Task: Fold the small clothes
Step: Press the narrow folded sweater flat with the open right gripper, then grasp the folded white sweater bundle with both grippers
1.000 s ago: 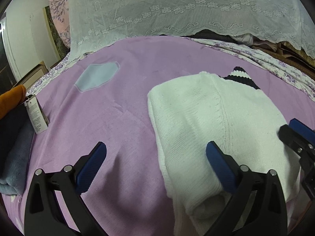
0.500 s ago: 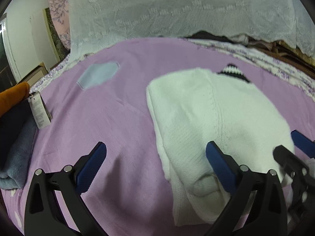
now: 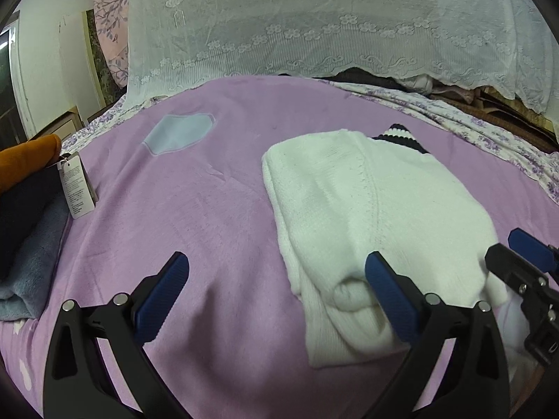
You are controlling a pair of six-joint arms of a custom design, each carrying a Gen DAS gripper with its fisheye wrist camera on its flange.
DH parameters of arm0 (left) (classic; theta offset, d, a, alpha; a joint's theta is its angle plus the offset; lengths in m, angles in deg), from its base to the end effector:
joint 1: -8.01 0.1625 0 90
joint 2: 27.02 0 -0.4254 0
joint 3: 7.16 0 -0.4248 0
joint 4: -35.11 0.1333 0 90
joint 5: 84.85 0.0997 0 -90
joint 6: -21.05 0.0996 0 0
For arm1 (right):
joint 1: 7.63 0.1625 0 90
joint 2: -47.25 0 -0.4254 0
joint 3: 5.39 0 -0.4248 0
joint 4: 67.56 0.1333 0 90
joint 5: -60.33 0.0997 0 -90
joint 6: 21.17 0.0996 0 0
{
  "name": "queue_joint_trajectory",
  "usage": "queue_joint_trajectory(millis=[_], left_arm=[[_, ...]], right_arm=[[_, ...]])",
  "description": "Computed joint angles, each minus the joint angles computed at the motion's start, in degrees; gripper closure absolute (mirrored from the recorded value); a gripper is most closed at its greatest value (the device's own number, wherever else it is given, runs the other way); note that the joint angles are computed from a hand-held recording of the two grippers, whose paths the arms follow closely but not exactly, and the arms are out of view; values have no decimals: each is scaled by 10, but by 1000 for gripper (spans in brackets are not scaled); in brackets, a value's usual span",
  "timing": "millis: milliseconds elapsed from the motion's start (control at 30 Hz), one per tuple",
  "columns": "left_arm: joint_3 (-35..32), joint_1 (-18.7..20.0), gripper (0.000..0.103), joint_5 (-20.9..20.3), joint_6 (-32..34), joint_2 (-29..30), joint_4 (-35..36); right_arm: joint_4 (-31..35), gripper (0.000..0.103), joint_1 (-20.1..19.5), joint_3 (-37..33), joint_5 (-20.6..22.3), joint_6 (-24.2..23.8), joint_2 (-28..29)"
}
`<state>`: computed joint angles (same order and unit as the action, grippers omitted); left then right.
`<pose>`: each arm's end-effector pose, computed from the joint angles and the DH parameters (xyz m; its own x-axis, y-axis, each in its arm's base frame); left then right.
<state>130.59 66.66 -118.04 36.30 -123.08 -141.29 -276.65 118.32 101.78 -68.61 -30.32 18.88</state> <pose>-0.0135 -0.4385 0.3344 -0.6493 -0.0507 -0.7588 0.5603 0.6429 -0.5223 0.3995 -0.4304 -0.0467 -0.7860 -0.2242 0.5761 -0.5802 0.5893 -0.5622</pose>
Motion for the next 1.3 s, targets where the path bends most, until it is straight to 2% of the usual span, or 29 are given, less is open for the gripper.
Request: queue_joint_trajectory(millis=[67, 200, 333, 467, 700, 800, 900, 1100, 1167, 1300], left_arm=[[8, -6, 4, -2, -5, -11, 4], [19, -15, 4, -23, -28, -48, 43], [26, -26, 4, -43, -47, -78, 80], [31, -44, 4, -32, -52, -88, 80], [36, -66, 4, -6, -86, -108, 114], [30, -66, 4, -12, -93, -109, 134], [1, -44, 4, -54, -92, -98, 175], [-85, 36, 4, -122, -123, -33, 239], [-114, 65, 4, -156, -138, -11, 264], [-144, 96, 4, -210, -142, 21, 284]], right_arm=[[-6, 46, 5, 5, 0, -1, -2], [-10, 37, 12, 15, 6, 2, -11], [-21, 35, 18, 20, 4, 1, -18], [-27, 32, 22, 25, 2, 10, -30], [-19, 16, 31, 28, -7, 24, -44], [-15, 15, 28, 28, -1, 24, -49], [7, 14, 14, 25, 17, 31, -60], [55, 14, -24, 3, 30, 43, -63], [66, 14, -34, -5, 36, 48, -61], [103, 14, -60, -25, 65, 67, -53]])
